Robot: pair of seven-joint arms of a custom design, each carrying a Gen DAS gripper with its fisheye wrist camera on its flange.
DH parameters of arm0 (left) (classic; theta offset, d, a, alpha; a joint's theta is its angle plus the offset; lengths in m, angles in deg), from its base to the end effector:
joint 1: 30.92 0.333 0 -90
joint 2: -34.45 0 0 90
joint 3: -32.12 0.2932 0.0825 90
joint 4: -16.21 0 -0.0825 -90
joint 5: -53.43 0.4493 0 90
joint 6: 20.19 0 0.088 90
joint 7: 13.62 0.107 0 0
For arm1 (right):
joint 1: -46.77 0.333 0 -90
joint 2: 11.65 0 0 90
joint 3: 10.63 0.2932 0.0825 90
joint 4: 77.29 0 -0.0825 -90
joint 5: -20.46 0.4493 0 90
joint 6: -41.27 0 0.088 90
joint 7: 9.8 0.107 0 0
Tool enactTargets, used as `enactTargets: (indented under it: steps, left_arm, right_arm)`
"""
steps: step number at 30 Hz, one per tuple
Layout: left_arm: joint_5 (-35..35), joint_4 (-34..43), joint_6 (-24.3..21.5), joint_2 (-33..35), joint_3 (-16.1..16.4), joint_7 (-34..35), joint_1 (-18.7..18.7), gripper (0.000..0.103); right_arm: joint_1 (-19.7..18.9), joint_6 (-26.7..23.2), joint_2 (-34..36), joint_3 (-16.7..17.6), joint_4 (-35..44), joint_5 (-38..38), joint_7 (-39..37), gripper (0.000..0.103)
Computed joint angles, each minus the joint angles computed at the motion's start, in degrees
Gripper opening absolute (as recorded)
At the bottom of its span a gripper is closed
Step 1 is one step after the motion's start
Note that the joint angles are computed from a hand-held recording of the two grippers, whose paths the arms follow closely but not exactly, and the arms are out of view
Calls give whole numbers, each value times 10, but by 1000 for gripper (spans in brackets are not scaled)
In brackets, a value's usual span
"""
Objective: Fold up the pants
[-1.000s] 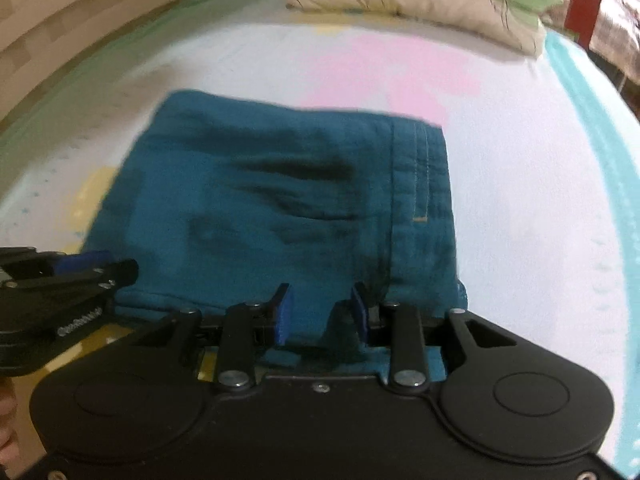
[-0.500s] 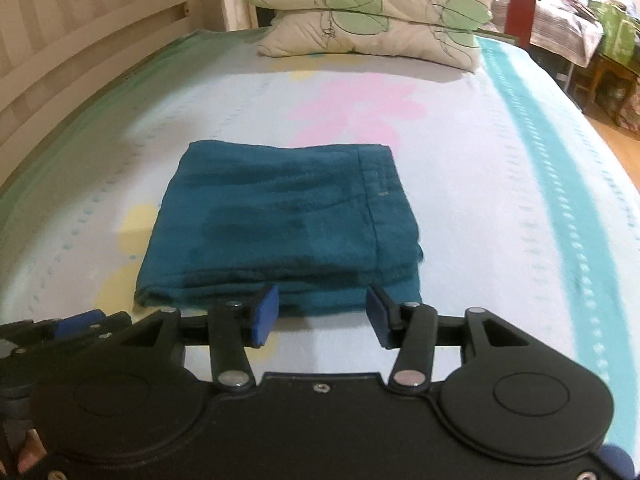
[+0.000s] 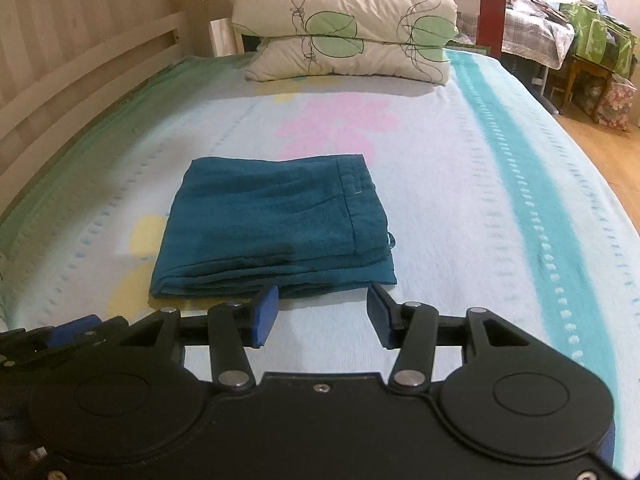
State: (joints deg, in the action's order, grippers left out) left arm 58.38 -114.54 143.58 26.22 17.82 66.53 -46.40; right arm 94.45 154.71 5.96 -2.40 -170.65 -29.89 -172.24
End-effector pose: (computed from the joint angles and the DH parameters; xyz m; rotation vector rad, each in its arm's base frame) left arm 0.5173 -0.3040 0.4376 -1.4198 2.2194 -0.8380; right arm 0.4490 0.5612 0.4219 -1.2247 2.2181 -0.7826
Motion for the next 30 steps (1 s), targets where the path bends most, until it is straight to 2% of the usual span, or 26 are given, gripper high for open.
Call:
enactTargets:
  steps: [14, 30]
  left_arm:
    - [38, -25, 7, -27, -13, -27, 3, 21]
    - [-9, -18, -13, -20, -3, 15, -16, 21]
  right_arm:
    - [8, -2, -4, 5, -8, -10, 19, 57]
    - [5, 6, -9, 7, -15, -9, 22, 57]
